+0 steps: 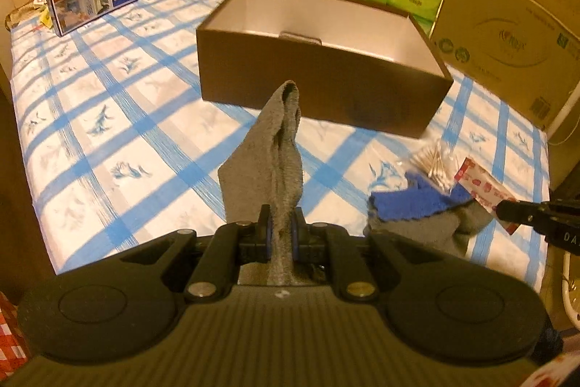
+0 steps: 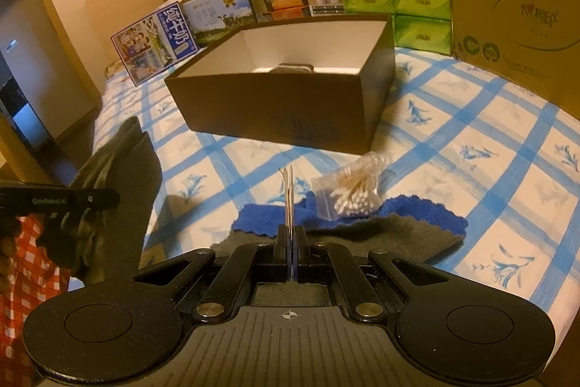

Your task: Organize soft objects

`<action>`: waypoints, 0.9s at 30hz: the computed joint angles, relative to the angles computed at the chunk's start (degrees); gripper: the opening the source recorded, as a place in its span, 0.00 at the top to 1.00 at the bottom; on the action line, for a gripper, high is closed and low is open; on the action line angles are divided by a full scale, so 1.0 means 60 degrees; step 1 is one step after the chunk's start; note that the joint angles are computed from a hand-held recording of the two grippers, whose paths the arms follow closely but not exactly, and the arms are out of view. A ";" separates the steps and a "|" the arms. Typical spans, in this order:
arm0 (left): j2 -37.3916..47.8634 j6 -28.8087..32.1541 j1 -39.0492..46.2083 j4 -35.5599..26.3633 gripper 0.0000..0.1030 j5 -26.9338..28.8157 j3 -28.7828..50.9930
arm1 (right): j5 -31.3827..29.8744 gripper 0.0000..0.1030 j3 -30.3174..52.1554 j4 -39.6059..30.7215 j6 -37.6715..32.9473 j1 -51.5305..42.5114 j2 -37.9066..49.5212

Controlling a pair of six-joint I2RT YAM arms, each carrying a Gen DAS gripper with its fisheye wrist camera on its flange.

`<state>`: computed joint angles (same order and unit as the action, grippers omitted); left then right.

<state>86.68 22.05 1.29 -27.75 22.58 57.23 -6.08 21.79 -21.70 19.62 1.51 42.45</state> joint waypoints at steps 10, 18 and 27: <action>-0.0198 -0.0161 0.0101 -0.0206 0.91 0.0394 0.0600 | -0.0100 0.99 0.0379 0.0015 -0.0345 -0.0311 0.0026; -0.0252 -0.0271 0.0166 -0.0353 0.91 0.0817 0.1249 | -0.0472 0.99 0.0820 0.0056 -0.0930 -0.1011 0.0147; 0.0083 -0.0426 0.0000 -0.0359 0.91 0.1047 0.2421 | -0.1019 0.99 0.1481 0.0409 -0.1213 -0.1672 0.0658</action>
